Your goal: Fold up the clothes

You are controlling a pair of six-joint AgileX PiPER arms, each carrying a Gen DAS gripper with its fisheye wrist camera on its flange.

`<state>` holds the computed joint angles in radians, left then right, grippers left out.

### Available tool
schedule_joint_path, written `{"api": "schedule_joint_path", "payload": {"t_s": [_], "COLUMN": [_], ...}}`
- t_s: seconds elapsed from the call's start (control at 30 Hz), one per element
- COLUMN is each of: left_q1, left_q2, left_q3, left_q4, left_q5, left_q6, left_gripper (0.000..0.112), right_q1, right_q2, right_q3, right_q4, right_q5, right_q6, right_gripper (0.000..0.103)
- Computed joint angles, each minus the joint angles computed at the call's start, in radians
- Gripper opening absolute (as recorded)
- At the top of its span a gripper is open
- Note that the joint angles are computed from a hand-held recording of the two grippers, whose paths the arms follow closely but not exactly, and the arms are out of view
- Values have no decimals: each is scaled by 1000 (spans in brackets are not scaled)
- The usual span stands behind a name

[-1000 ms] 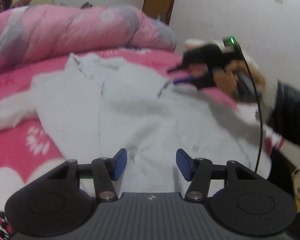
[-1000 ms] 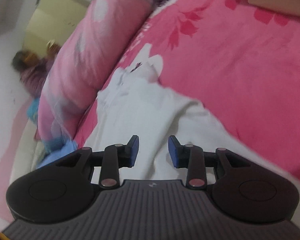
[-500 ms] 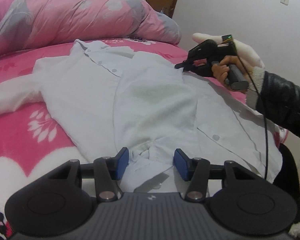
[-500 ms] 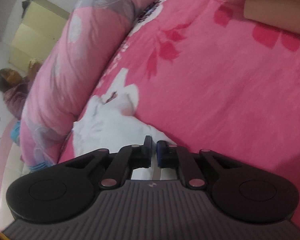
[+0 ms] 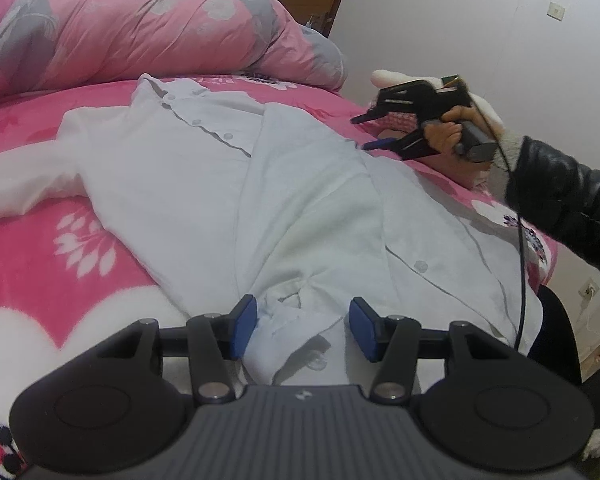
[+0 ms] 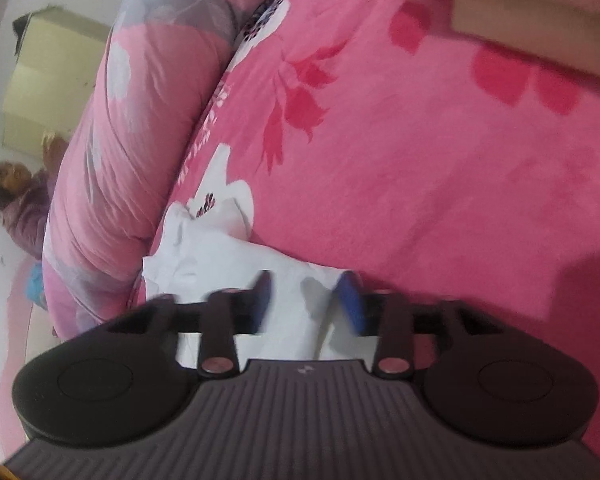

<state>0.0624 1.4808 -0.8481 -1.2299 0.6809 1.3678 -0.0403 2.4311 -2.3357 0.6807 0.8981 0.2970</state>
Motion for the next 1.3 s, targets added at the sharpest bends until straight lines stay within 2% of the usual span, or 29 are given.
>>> {"api": "schedule_joint_path", "payload": {"t_s": [0.07, 0.13, 0.3, 0.37, 0.4, 0.5, 0.57, 0.63, 0.7, 0.8, 0.93, 0.97, 1.07, 1.13, 1.23, 1.3], "left_q1": [3, -3, -29, -41, -49, -85, -122, -159, -189, -133, -114, -115, -114, -128, -197, -225], "left_q2": [-7, -17, -77, -112, -125, -143, -126, -128, -129, -168, -191, -197, -223, -209, -118, -35], "left_q3": [10, 20, 39, 53, 56, 55, 37, 32, 32, 43, 52, 53, 61, 35, -38, -85], "left_q4": [-10, -13, 3, -21, -33, -27, 59, 175, 269, 196, 156, 155, 103, 84, 163, 228], "left_q5": [4, -5, -47, -53, -53, -51, -55, -92, -116, -42, 13, 22, 16, -36, -174, -217], "left_q6": [16, 21, -13, 10, 23, 24, -51, -152, -234, -172, -125, -120, -61, -83, -226, -311], "left_gripper": [61, 63, 64, 64, 64, 64, 64, 60, 60, 61, 63, 63, 63, 64, 60, 55], "right_q1": [3, 29, 165, 232, 267, 338, 372, 408, 425, 436, 440, 444, 467, 468, 470, 475], "right_q2": [-62, -155, -392, -447, -466, -502, -516, -527, -551, -612, -654, -648, -605, -615, -614, -609], "right_q3": [55, 174, 501, 594, 631, 740, 798, 851, 859, 910, 973, 974, 952, 989, 958, 930], "right_q4": [-60, -106, -87, -56, -41, -10, -72, -144, -254, -288, -48, -34, -154, -137, -189, -232], "right_q5": [8, -41, -241, -274, -277, -314, -351, -388, -379, -411, -438, -427, -385, -418, -377, -348], "right_q6": [-9, -87, -554, -754, -854, -1076, -1078, -1066, -969, -957, -1192, -1210, -1116, -1135, -1063, -1016], "right_gripper": [44, 44, 38, 34, 28, 25, 24, 24, 24, 25, 25, 25, 25, 25, 26, 26]}}
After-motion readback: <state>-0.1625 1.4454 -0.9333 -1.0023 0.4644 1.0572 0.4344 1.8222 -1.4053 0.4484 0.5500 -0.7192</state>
